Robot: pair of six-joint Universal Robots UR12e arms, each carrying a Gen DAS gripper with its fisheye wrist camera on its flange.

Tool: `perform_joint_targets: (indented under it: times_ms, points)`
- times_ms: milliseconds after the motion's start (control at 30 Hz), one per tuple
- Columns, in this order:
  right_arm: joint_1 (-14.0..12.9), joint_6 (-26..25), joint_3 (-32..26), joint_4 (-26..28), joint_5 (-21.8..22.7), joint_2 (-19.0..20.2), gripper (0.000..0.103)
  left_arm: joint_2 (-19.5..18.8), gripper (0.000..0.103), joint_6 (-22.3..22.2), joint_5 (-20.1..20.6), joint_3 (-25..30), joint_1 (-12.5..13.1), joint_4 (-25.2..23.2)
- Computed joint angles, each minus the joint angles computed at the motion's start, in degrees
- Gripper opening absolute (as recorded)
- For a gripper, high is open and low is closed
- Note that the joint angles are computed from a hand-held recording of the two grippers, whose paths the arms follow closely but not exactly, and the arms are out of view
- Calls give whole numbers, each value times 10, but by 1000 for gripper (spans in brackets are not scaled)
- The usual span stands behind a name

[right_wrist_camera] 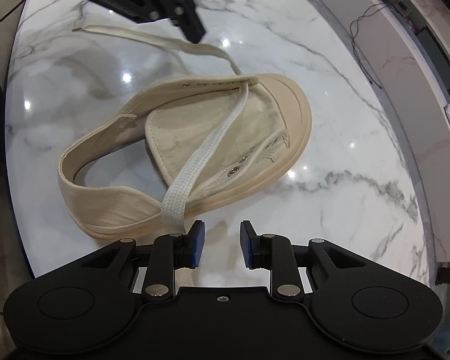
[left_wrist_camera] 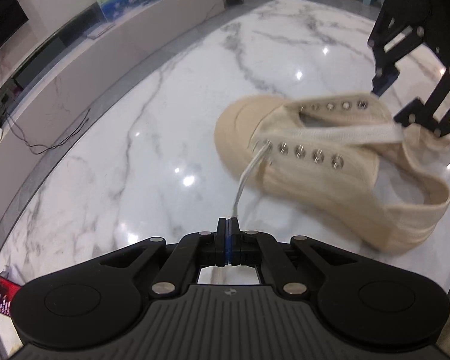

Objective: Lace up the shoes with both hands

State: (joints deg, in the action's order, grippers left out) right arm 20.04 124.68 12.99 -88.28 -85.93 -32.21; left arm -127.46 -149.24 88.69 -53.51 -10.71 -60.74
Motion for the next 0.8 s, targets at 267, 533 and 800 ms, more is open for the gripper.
perform_joint_targets:
  times_ms: [267,533,800]
  points:
    - [2,-5,-13,11,3,8,23,19,0,-19,49,-26,6,-8]
    - [5,2,-27,17,-1,16,23,28,7,33,-11,-45,8,39]
    - [2,-1,-107,62,6,50,23,2,28,69,-20,-17,-5,49]
